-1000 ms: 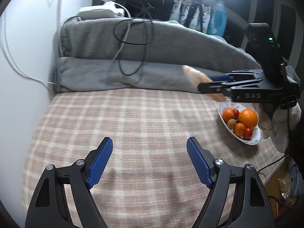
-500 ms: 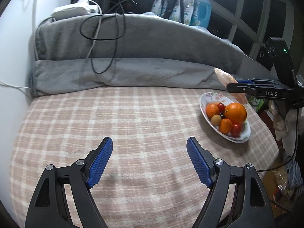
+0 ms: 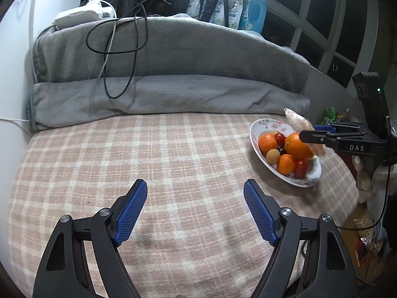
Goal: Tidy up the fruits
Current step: 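Carry the pomelo segment with the right tool over the white plate, then lower the pomelo segment onto the plate and open the right tool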
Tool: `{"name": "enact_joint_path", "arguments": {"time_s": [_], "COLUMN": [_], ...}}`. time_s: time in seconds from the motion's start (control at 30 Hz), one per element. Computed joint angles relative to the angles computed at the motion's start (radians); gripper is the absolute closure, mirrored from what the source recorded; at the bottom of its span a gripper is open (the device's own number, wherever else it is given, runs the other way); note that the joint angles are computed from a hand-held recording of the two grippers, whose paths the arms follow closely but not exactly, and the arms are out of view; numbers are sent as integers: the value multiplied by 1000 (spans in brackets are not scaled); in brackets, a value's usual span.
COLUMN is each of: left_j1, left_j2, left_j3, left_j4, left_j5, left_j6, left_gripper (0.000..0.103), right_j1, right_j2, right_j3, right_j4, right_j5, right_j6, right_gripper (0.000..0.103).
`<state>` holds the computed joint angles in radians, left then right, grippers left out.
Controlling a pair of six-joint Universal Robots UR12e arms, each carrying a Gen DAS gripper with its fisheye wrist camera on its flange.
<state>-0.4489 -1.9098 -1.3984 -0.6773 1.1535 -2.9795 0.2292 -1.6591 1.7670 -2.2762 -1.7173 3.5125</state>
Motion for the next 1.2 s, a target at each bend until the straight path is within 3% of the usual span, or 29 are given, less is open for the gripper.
{"name": "enact_joint_path", "arguments": {"time_s": [0.63,0.73,1.2], "left_j1": [-2,-4,-9], "left_j2": [2,1,-4], "left_j3": [-1,-1,5], "left_j4": [7,10,-9], "left_j5": [-15,-20,-36], "left_j6": [5,8,22], "left_gripper": [23,23,23], "right_j1": [21,25,27], "right_j2": [1,2,-11], "right_j3": [4,-1,15], "right_j4": [-31,-28,-31], "right_j5": [-61,-72,-77], "right_j6": [-12,-20,17], "right_gripper": [61,54,52]}}
